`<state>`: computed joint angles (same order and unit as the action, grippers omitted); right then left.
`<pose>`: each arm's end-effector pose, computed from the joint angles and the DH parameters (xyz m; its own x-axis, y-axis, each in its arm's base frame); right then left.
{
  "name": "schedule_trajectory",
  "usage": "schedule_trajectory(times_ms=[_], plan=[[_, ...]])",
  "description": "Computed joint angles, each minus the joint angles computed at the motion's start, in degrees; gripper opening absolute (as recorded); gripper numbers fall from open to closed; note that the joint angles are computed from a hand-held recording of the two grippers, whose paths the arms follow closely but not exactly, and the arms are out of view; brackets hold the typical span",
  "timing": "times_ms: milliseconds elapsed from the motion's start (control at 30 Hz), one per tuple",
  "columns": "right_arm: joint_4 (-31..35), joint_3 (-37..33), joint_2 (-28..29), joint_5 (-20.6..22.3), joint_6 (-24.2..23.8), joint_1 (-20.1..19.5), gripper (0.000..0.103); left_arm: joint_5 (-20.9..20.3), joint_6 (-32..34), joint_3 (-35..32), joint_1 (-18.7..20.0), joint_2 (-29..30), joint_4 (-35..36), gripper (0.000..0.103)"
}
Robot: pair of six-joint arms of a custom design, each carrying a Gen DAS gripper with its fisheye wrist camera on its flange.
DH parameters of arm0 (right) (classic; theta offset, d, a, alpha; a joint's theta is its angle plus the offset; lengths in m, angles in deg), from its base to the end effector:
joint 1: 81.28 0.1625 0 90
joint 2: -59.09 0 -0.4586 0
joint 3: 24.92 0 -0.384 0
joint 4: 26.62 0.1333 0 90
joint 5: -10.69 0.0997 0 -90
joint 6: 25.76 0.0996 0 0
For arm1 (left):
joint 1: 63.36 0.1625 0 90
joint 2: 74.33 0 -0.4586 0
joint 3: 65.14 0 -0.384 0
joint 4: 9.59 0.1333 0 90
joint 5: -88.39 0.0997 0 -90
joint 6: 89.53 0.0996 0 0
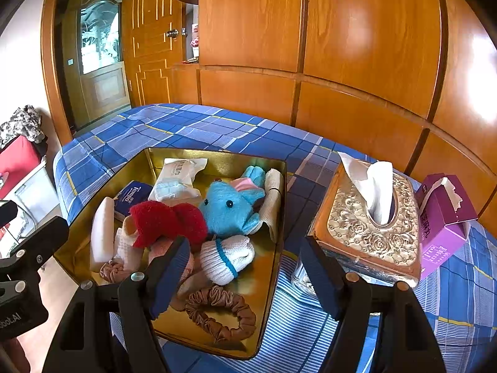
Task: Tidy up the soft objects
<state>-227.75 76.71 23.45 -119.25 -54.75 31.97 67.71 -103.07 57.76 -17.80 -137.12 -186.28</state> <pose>0.3217 -0.5730 0.0958 -0.6384 -0.2131 0.7396 -0.6720 0.6228 -0.4005 -0.1925 -0.5198 0.2506 -0.6767 -0.1997 -0.7087 0.4811 0.6087 -0.6309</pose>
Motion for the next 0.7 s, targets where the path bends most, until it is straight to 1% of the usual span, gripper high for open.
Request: schedule_trajectory(times_ms=[700], plan=[[0.2,0.3,-0.1,-0.1,0.5,0.0,0.075,0.0,-0.9,0.3,-0.1,-0.3,1.2,0.103]])
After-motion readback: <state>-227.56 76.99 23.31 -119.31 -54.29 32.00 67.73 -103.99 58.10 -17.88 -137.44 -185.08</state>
